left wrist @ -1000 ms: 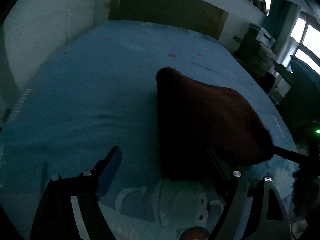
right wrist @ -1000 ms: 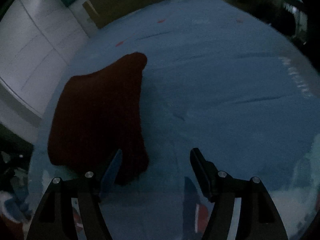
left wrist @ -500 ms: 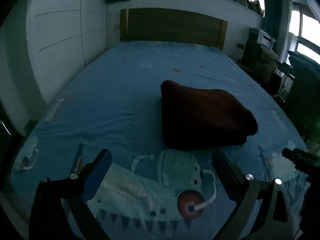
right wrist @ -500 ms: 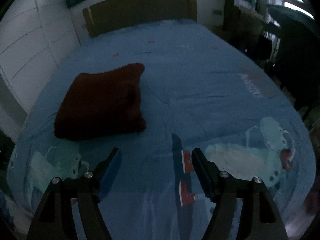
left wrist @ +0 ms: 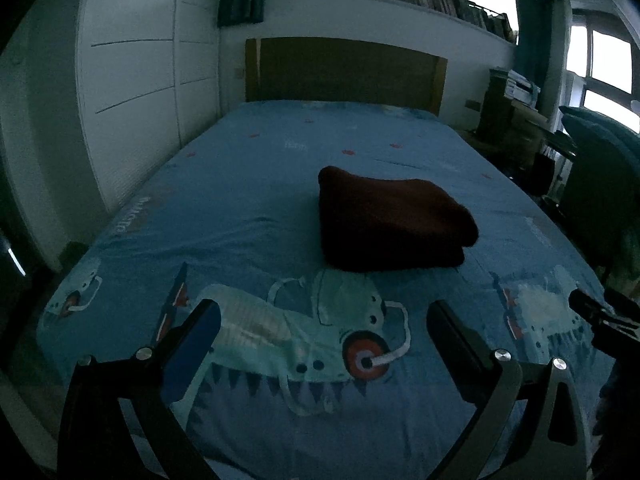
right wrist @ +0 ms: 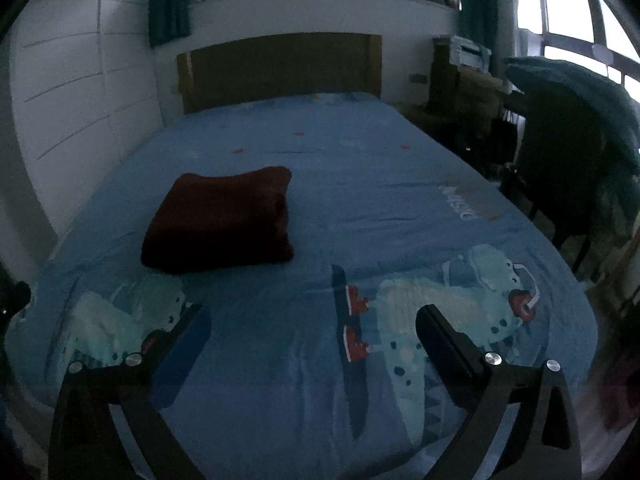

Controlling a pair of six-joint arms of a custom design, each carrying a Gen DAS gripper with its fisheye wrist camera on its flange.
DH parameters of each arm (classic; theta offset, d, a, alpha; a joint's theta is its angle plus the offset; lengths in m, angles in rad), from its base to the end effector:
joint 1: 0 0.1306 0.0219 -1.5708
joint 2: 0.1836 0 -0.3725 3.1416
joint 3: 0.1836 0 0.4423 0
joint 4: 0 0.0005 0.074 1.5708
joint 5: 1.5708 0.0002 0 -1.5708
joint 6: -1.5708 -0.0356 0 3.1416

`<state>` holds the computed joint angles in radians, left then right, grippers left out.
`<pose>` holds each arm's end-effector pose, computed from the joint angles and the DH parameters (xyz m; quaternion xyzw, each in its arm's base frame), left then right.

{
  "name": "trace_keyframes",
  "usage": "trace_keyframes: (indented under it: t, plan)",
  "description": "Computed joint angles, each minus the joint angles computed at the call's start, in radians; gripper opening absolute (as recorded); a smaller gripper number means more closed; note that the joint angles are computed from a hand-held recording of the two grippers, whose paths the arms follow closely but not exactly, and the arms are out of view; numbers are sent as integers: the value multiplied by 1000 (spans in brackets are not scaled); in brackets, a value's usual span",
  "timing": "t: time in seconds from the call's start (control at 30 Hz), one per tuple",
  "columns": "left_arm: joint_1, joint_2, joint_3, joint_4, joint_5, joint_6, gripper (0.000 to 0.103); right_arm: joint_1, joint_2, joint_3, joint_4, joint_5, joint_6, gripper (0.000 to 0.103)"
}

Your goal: Fold small clothes

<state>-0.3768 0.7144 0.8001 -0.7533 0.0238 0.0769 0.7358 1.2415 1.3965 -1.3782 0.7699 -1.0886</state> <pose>0.2937 -0.1177 0.3918 0.1395 0.8888 -0.1086 0.4228 0.3421 0.2756 0.4738 0.2241 0.8873 -0.0996 0.3906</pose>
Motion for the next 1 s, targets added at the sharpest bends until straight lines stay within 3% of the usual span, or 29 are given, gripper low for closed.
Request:
trace_keyframes:
  t: [0.17, 0.47, 1.0]
  plan:
    - [-3, -59, -33, 1, -4, 6, 102, 58, -1, 3, -66, 54, -69, 102]
    - [-57, -85, -52, 34, -94, 12, 102, 114, 1, 18, -185, 112, -180, 102]
    - [-136, -73, -61, 78, -165, 50, 102, 145, -7, 32, -253, 158, -241, 102]
